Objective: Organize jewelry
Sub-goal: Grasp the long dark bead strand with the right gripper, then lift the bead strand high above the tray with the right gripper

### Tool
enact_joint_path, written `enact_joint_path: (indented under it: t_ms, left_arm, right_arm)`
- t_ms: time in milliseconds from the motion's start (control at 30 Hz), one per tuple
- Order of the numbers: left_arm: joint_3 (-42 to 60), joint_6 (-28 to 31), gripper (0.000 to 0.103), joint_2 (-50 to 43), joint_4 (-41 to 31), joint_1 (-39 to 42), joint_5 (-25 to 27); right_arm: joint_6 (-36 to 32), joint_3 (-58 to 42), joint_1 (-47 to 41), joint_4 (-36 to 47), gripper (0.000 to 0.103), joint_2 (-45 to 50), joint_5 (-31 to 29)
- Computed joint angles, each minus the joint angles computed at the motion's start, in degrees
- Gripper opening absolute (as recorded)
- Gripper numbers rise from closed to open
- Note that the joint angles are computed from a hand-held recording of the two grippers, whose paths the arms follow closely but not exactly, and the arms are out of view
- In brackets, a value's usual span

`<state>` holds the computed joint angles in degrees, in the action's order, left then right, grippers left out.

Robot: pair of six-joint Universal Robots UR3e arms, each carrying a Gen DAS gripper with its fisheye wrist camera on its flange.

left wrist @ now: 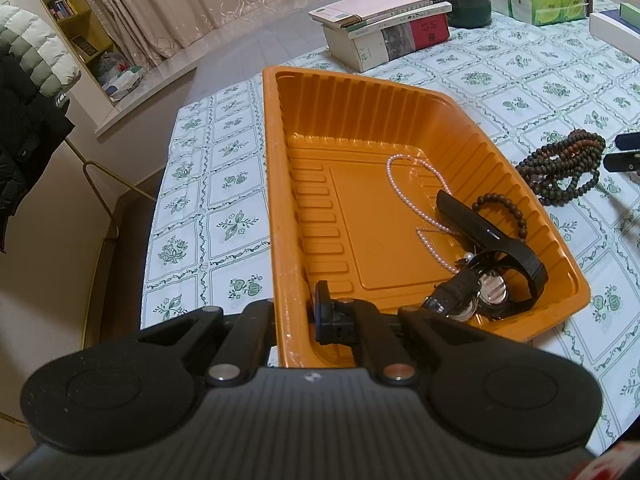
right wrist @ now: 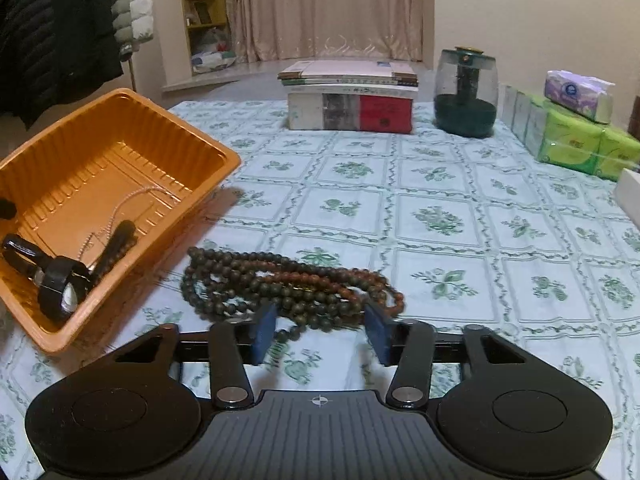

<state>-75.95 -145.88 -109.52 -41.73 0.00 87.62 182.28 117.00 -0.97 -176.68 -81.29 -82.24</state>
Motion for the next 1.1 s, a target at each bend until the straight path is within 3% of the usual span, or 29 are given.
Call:
enact_joint_path:
  t_ms: [200, 467, 600, 667, 1000, 1033, 1100]
  left_arm:
    - [0.09, -0.05, 0.003, -0.09, -0.01, 0.00, -0.02]
    - [0.01, -0.07, 0.003, -0.31, 0.25, 0.10, -0.19]
    - [-0.14, -0.02, 0.003, -0.27, 0.39, 0.22, -0.35]
    - [-0.18, -0.05, 0.003, -0.23, 0.37, 0.25, -0.40]
    - [-0.19, -0.02, 0.003, -0.29, 0.45, 0.29, -0.42]
    - [-0.19, -0.01, 0.003, -0.23, 0.38, 0.29, -0.42]
    - [-0.28, 0.03, 0.003, -0.17, 0.44, 0.29, -0.43]
  right_arm:
    - [-2.43, -4.54, 1.67, 3.81, 0.036, 3.95, 0.44]
    - [4.83, -9.72, 3.19, 4.73, 0.034, 9.22, -2.76]
    - [10.52, -8.55, 0.82, 4.36, 0.033, 7.59, 1.23]
    - [11.38, -8.57, 1.04, 3.05, 0.033, 7.51, 0.34]
    - [1.78, -12.32, 5.96, 3.26, 0.032, 11.67, -6.87]
    - [1.46, -12.13, 5.95, 4.21, 0.026, 11.42, -6.88]
    - [1.64, -10.89, 5.76, 3.92, 0.024, 10.95, -6.52]
